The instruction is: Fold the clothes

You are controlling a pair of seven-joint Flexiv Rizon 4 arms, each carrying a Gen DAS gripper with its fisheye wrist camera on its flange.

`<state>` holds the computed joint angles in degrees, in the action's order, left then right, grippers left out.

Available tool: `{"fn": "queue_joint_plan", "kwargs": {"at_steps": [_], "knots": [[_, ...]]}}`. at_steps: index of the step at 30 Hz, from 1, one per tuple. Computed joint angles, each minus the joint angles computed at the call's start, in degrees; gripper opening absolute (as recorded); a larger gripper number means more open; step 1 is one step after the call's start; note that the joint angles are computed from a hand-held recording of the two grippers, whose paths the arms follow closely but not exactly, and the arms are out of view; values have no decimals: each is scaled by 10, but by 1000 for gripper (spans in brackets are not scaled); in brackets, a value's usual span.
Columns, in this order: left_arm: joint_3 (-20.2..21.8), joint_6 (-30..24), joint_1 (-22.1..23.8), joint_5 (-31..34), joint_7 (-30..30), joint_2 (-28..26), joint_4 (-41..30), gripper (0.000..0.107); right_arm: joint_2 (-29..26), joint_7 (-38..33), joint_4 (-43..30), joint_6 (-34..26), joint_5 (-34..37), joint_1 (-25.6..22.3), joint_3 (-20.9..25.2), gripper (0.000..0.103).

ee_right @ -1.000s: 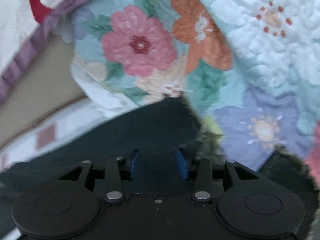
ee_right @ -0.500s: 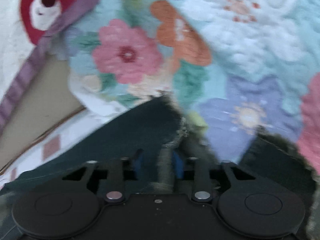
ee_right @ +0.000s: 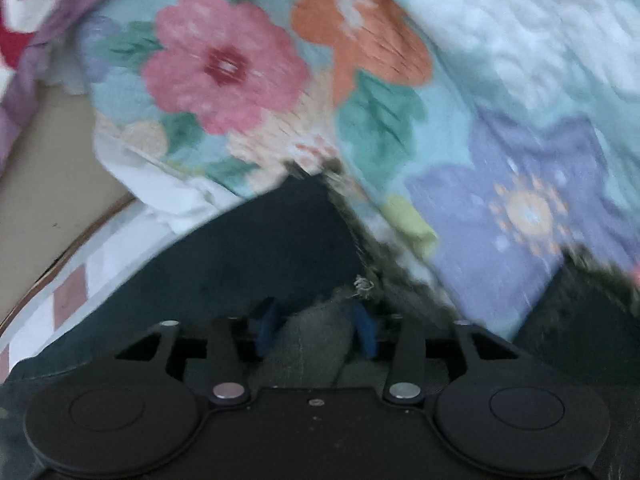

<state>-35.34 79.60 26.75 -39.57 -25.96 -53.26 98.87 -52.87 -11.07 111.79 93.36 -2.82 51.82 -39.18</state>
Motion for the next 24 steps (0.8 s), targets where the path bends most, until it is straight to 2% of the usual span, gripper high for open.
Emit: {"fn": "queue_joint_plan", "kwargs": {"at_steps": [3,4,5,6,9,13,16,17,19,22,24], "knots": [[-3,1,3,1,2,-1,1,63,-10,38,8,23,35,7,0,60],[-5,3,3,1,3,-2,1,63,-20,41,7,34,41,10,-5,57],[-5,5,3,2,3,-3,0,63,-28,37,4,40,43,13,-10,36],[-7,10,3,3,5,-4,0,63,-34,26,0,37,39,16,-18,6],[-30,44,16,16,15,-11,5,63,-65,-1,-4,77,53,54,-74,6],[-51,88,35,52,15,-18,9,63,-93,-39,-9,234,132,96,-140,6],[-77,122,67,80,13,-19,21,63,-114,-49,-15,338,240,145,-197,5],[-89,134,81,91,14,-20,27,63,-111,-63,-2,343,252,160,-205,4],[-113,154,115,120,21,-24,41,63,-84,-108,46,321,232,187,-214,4],[-116,159,146,154,22,-26,50,63,-51,-128,89,279,232,189,-176,4],[-107,161,159,173,18,-24,53,63,-61,-124,94,253,265,194,-163,4]]}}
